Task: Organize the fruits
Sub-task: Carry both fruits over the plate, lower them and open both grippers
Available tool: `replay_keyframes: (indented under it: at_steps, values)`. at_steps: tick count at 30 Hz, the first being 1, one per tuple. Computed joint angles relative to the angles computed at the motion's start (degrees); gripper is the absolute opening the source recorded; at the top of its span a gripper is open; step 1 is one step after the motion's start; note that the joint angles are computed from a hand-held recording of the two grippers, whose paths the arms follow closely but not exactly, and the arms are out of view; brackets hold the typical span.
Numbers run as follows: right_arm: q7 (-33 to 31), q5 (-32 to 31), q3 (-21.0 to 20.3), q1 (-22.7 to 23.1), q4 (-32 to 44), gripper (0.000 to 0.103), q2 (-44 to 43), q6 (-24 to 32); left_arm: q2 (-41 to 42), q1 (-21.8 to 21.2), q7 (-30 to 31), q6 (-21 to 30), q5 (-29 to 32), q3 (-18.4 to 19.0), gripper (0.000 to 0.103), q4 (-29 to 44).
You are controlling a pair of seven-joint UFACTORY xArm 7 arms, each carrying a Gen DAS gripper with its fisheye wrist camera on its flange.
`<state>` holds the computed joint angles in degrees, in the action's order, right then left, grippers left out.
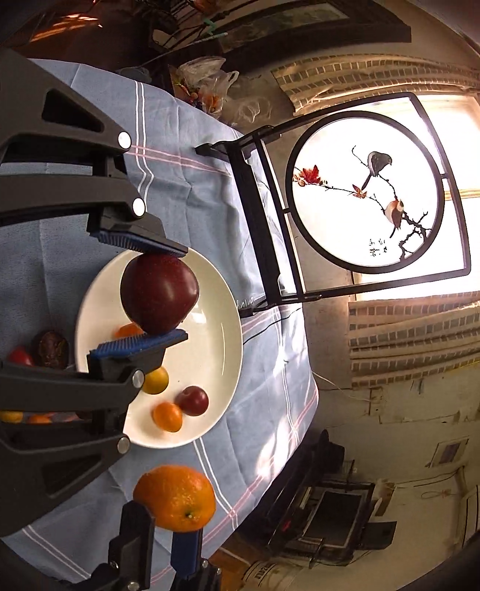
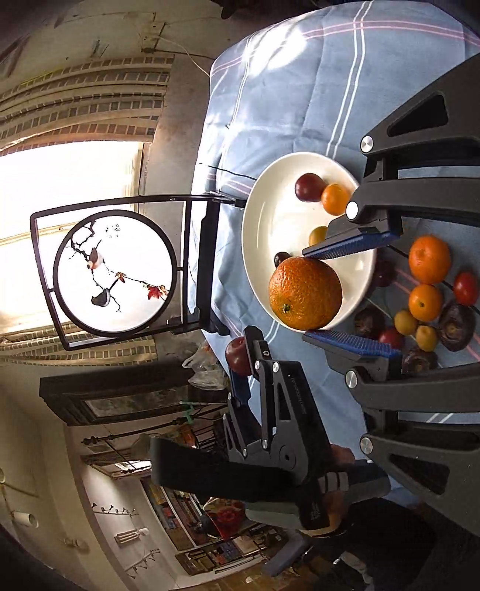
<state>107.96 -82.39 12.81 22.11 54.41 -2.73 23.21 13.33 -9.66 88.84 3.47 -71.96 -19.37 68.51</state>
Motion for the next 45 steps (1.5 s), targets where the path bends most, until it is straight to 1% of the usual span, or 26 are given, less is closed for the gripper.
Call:
replay_keyframes:
  at_steps: [2,3,6,8,10,12,14,16,17,19,20,23,28,35,45]
  values:
    - [-0.7,-0.3,-0.8,-0.7,1.1,0.039,0.7,-0.9,2.2,-1.5,-3.7,-2.3,3.1,0.7,0.039,1.9]
    - [-1.0,-0.3,-1.0,-1.0,1.6,0.039,1.0,-1.0,3.2,-2.4,-6.7,-3.2,5.9,1.3,0.039,2.6]
    - [-1.6,-0.9,-2.1,-1.8,3.7,0.039,2.6,-2.0,5.4,-4.2,-14.5,-3.0,12.5,3.4,0.039,4.5]
    - [-2.1,-0.9,-2.8,-2.1,5.3,0.04,4.1,-2.7,6.7,-5.1,-18.4,-3.4,16.1,4.3,0.039,5.6]
    - [-3.0,-0.5,-3.4,-2.1,6.9,0.04,5.7,-2.6,7.9,-4.6,-20.3,-3.7,18.2,3.8,0.039,6.4]
    - [-3.7,0.0,-4.1,-2.0,8.1,0.039,7.3,-3.2,8.8,-3.5,-21.3,-4.1,19.4,2.5,0.039,6.9]
    - [-3.4,-0.1,-4.9,-1.9,9.0,0.04,8.8,-4.3,9.7,-2.9,-23.1,-3.5,21.2,2.3,0.039,7.3]
    - [-1.5,-1.3,-5.8,-1.7,9.4,0.04,9.9,-5.7,10.5,-3.9,-26.0,-2.6,24.6,3.9,0.039,7.7]
    - [-0.1,-2.2,-6.2,-1.6,9.4,0.04,10.2,-6.2,10.8,-3.6,-26.8,-2.5,25.5,3.9,0.039,7.8]
    - [-1.7,-0.3,-6.6,-1.7,9.3,0.04,10.9,-6.6,11.4,-3.8,-29.6,-0.9,28.0,4.9,0.039,8.6]
    - [-1.1,-0.6,-6.9,-1.5,9.3,0.04,11.0,-6.6,11.8,-3.7,-30.8,-0.5,29.0,5.0,0.039,8.9]
    - [-3.4,1.7,-7.5,-1.4,9.5,0.04,12.2,-5.7,12.6,-4.1,-34.1,-0.8,32.3,5.9,0.039,9.3]
    - [-6.1,6.0,-9.1,-1.0,10.4,0.04,15.2,-7.0,14.5,-7.3,-40.1,-1.2,39.1,9.4,0.039,9.6]
    - [-6.2,6.8,-11.0,0.6,10.7,0.04,16.1,-6.7,16.1,-10.1,-46.4,-3.4,46.2,12.7,0.039,9.4]
    - [-5.8,7.9,-12.4,1.5,11.6,0.041,17.9,-6.9,17.0,-10.1,-53.9,-3.1,53.5,13.4,0.04,9.7]
